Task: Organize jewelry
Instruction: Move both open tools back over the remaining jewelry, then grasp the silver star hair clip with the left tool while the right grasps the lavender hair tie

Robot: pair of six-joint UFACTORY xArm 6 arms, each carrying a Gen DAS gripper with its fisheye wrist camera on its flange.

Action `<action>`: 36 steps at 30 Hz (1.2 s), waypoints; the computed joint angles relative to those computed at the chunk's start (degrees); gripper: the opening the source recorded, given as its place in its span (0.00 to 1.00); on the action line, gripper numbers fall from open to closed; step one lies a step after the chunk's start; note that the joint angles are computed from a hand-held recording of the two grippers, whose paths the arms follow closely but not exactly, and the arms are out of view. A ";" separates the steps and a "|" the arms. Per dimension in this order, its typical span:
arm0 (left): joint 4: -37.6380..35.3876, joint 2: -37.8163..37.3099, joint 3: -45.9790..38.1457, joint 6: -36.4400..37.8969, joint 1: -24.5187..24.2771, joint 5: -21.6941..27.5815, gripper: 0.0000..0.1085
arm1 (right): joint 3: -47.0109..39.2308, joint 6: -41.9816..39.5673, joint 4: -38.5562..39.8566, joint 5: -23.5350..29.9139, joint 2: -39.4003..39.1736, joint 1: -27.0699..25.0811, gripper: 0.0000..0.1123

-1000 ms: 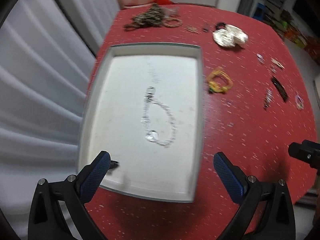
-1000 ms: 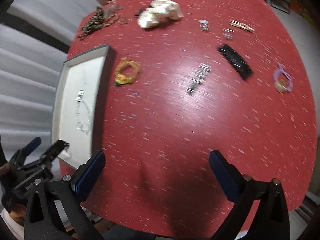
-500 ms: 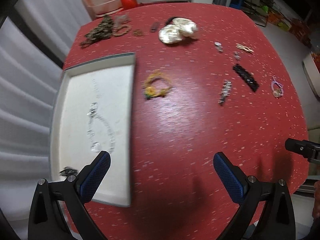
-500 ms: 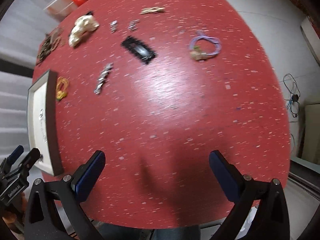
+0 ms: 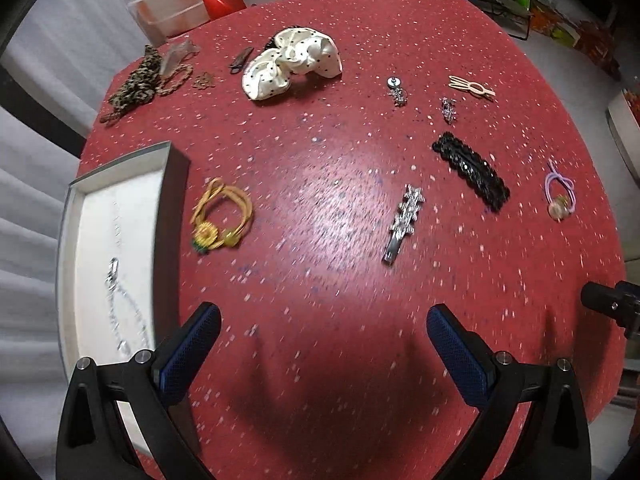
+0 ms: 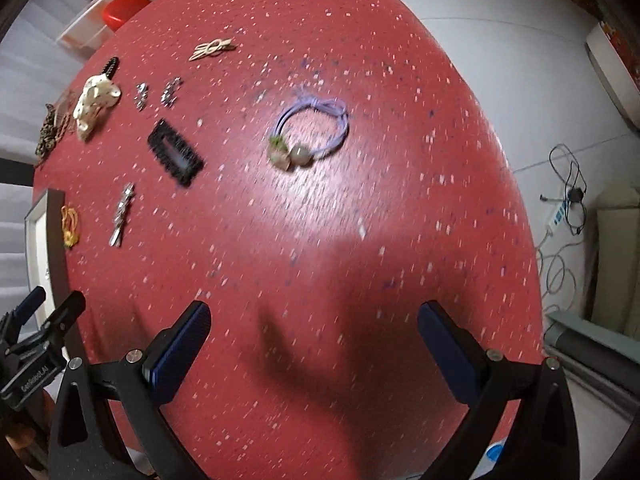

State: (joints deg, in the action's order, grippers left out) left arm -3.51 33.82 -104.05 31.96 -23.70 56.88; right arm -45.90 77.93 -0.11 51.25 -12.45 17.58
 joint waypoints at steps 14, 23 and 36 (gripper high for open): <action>-1.84 8.04 -6.32 -0.49 -3.38 -2.94 0.95 | -3.48 -7.78 -6.34 -0.56 7.90 -6.66 0.92; -1.46 11.29 -9.70 -2.17 -4.10 -2.25 0.95 | -8.72 -9.72 -10.19 0.64 13.74 -7.55 0.92; -5.06 8.04 -6.34 1.30 -5.48 -0.48 0.52 | -12.54 -9.57 -11.78 1.58 15.86 -6.07 0.80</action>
State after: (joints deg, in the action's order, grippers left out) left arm -8.57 41.86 -110.39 33.26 -29.18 56.40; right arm -58.44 68.36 -11.89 52.83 3.41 11.51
